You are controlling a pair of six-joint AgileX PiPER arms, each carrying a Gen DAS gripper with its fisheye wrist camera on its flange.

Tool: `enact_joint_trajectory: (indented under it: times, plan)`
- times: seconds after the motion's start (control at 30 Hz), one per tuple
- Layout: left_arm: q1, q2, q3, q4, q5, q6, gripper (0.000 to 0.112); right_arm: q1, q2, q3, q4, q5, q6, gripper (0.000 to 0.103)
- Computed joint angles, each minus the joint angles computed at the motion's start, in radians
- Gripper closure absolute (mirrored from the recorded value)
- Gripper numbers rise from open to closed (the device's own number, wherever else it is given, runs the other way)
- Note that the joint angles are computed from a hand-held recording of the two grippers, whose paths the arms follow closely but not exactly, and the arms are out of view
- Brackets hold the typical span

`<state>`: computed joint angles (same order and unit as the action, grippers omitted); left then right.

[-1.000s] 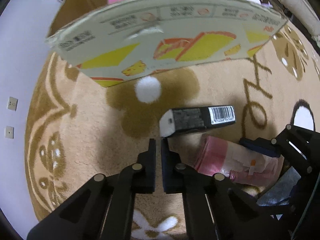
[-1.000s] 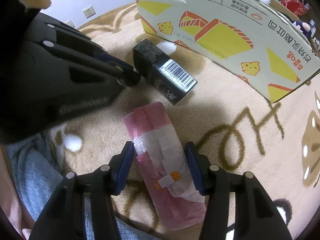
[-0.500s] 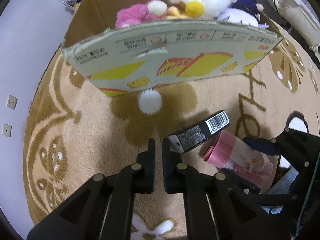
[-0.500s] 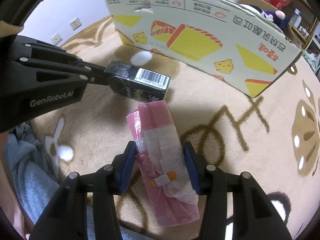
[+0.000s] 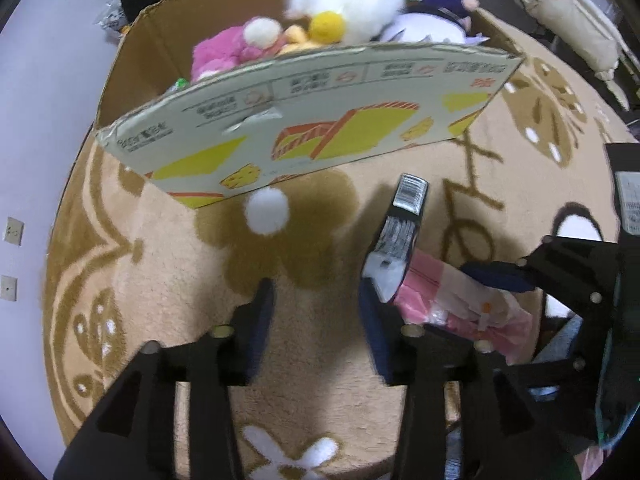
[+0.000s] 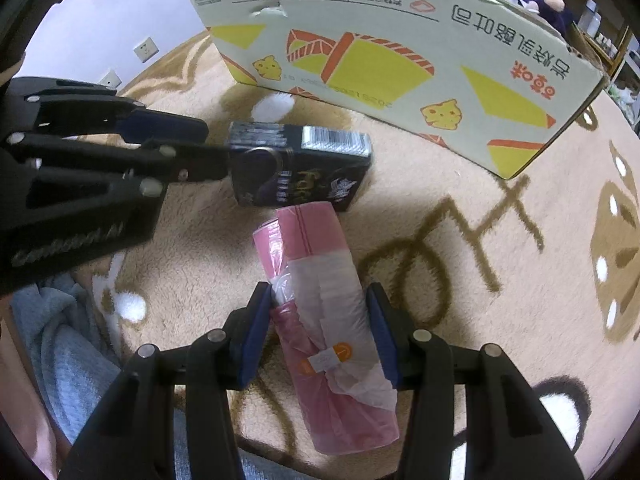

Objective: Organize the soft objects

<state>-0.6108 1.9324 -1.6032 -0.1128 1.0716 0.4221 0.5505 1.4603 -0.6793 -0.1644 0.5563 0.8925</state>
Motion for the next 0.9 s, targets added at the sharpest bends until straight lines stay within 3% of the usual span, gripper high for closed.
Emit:
enact_joint_trajectory:
  times: [0.43, 0.9]
  plan:
    - [0.002, 0.007, 0.028, -0.11, 0.0, 0.115, 0.056, -0.045, 0.006, -0.003, 0.027, 0.028, 0.005, 0.052]
    - [-0.04, 0.114, -0.035, -0.075, 0.001, 0.033, 0.056, -0.072, -0.003, 0.006, 0.064, 0.02, -0.054, 0.052]
